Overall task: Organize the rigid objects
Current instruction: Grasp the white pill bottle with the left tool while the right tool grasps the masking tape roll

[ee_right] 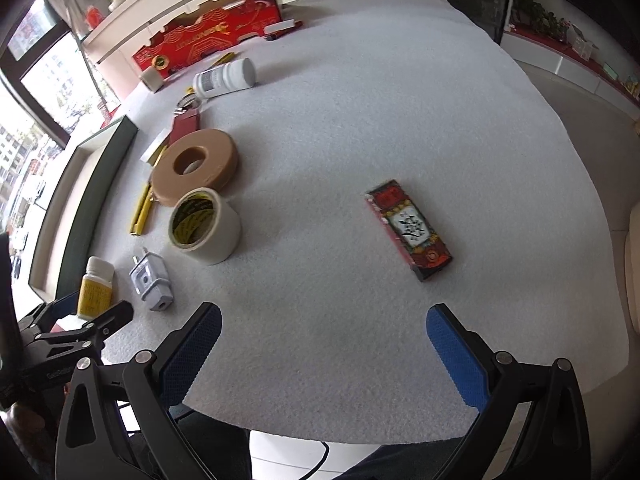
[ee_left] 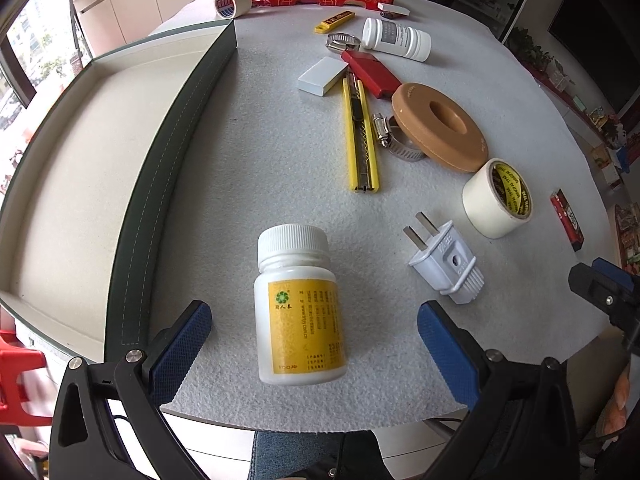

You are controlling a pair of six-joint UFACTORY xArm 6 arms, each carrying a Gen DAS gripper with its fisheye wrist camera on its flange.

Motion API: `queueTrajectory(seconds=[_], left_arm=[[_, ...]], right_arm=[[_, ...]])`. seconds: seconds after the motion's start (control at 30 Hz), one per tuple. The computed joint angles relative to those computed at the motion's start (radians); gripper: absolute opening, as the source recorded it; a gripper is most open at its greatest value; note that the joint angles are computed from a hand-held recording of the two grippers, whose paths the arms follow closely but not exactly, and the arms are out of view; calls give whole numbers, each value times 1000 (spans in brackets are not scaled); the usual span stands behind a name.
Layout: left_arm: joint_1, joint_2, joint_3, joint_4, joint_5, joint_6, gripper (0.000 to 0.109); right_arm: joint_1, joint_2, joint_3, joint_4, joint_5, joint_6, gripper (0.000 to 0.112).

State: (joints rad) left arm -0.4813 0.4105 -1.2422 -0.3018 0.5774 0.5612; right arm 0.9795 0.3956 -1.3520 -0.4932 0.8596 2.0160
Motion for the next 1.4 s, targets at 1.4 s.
queueTrajectory(seconds=[1.4], left_arm=[[-36,-2,68,40,-191,-101,102]], right_arm=[[-91,350,-486,80,238,-315,101]])
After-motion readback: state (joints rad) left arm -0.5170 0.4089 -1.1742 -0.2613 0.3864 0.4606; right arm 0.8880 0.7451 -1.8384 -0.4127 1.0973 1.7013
